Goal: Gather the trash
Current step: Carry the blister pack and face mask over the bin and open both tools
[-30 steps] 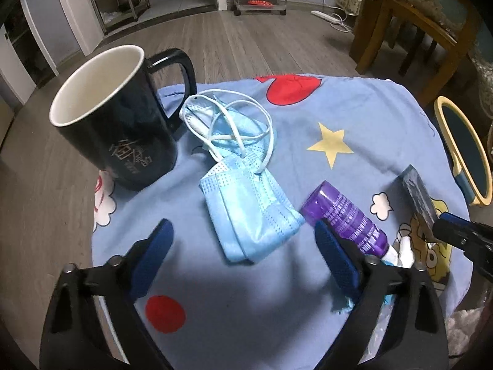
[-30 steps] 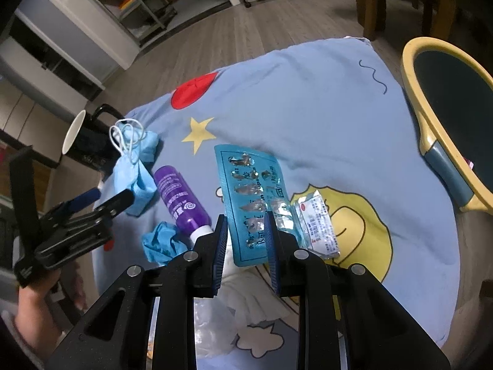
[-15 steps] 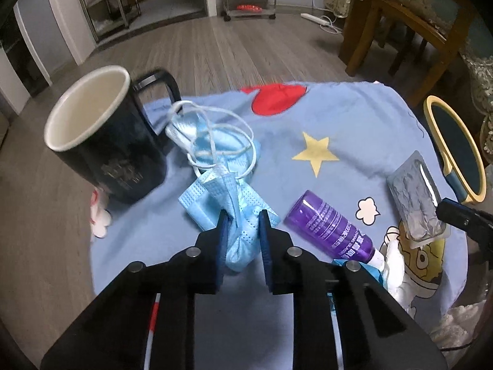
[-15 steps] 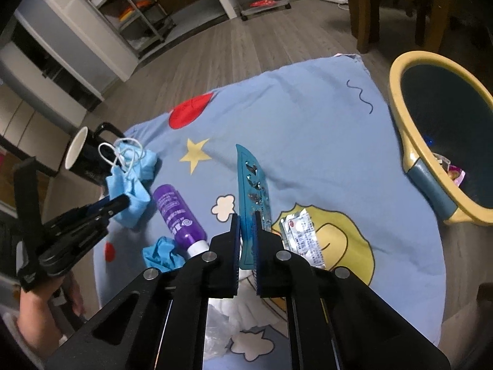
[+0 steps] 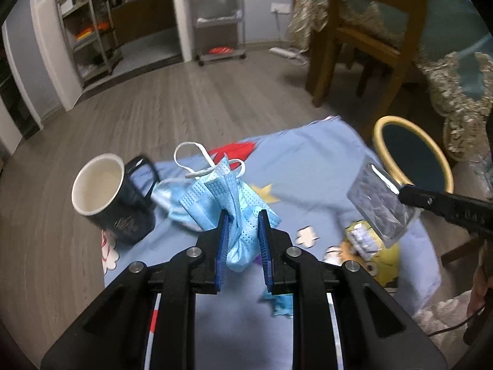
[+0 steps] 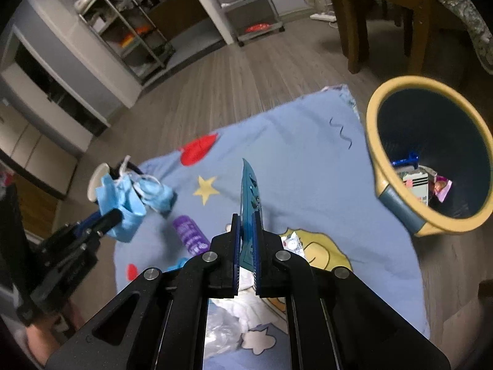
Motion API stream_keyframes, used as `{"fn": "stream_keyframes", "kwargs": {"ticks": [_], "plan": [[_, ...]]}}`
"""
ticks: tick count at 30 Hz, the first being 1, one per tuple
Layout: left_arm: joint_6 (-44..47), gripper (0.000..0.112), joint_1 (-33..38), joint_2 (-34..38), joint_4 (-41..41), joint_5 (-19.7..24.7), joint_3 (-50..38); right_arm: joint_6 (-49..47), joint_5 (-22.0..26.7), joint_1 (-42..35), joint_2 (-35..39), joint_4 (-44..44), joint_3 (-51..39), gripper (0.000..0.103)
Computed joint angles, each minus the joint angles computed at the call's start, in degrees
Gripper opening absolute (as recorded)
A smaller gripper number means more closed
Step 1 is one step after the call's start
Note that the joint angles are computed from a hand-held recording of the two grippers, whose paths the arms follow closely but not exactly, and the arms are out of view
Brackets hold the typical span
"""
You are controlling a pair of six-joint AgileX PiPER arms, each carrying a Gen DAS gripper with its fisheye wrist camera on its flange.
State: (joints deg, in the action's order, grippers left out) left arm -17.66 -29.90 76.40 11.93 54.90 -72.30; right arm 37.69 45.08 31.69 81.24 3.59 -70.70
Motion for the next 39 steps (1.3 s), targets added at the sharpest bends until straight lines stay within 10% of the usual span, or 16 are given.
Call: {"fn": "stream_keyframes", "kwargs": {"ticks": [10, 39], "plan": [[0.0, 0.018, -7.7, 0.6, -1.0, -0.7, -4.5, -15.5, 11.1, -12.1, -6.9, 5.0, -7.6, 0.008], [3.1, 0.018, -21.1, 16.8, -6.9, 0.2, -19.4, -37.8, 7.1, -47.9, -5.5, 31.4, 6.1, 0.008]]}}
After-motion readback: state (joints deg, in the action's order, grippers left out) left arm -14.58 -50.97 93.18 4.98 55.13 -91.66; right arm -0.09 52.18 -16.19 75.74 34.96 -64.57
